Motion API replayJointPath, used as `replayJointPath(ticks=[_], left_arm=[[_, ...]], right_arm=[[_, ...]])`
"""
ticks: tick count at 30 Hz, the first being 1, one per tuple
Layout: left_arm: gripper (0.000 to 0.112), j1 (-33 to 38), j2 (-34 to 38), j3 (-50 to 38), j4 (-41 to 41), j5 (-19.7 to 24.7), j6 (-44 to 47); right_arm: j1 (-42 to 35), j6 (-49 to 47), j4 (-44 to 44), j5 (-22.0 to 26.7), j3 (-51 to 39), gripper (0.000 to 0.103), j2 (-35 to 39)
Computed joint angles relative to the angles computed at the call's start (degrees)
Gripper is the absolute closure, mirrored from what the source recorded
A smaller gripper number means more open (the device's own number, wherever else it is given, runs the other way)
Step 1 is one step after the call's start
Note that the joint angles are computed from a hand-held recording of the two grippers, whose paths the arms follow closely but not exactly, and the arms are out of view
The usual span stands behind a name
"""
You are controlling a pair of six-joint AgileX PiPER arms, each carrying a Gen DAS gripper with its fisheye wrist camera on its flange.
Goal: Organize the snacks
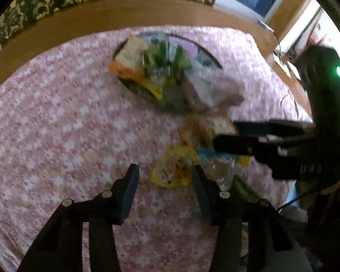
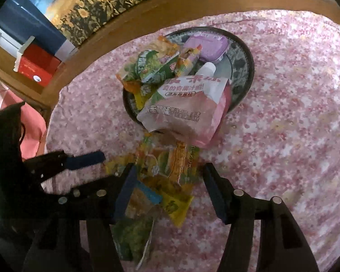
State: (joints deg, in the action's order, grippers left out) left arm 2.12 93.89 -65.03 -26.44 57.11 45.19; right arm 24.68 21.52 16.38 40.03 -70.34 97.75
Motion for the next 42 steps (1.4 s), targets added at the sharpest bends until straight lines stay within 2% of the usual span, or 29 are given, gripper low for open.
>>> replayJointPath(ticks=[3, 5, 6, 7, 16, 22, 33, 38, 39, 41, 42], left_arm=[[0.062, -0.2, 1.1, 0.4, -0.6, -0.6, 1.4], [0.064, -0.3, 1.3, 0.8, -2.3, -1.7, 2.8], [0.087, -0.1, 1.4, 0.9, -3.7, -1.7, 4.5], [0.089, -0.3, 1.8, 0.6, -3.4, -1.5, 4.1], [0.09, 3.7, -0.3, -3.9, -5.5, 4.8, 5.2], [0.089, 2.6, 0.5, -9.2, -5.1, 4.3, 0.9], [0.089, -2.9, 9.8, -24.7, -3.4, 3.9, -3.5], [0.089, -4.9, 14.5, -29.5, -1.0, 4.5, -6.3], [0.087, -5.2, 15.4, -30.4, -0.1, 4.5, -7.4], [0.073, -5.0, 16.0, -30.7, -0.8, 4.3, -8.3], [0.054, -4.5, 15.8, -30.3, -2.3, 3.6, -8.6]], right_arm=[[-0.5, -0.3, 0.0, -0.1, -0.8, 0.043, 1.0], [-0.4, 0.2, -0.6, -0.3, -0.8, 0.057, 1.2], [-0.8, -0.9, 0.5, -0.6, -0.5, 0.064, 1.0], [-1.0, -1.6, 1.5, -0.9, 0.0, 0.065, 0.6], [-1.4, -3.2, 4.8, -0.1, 3.5, 0.067, -6.8], [-1.6, -1.8, 1.7, 1.1, 0.7, 0.067, -9.6], [-9.1, -7.8, -0.6, 5.2, -15.6, 0.067, 2.9], [-11.0, -11.8, 1.9, 7.1, -19.4, 0.066, 7.8], [-11.3, -12.7, 2.8, 7.5, -20.0, 0.064, 8.7], [-11.6, -13.7, 3.9, 7.7, -20.1, 0.06, 9.9], [-11.5, -13.9, 3.9, 7.4, -19.9, 0.051, 10.0]])
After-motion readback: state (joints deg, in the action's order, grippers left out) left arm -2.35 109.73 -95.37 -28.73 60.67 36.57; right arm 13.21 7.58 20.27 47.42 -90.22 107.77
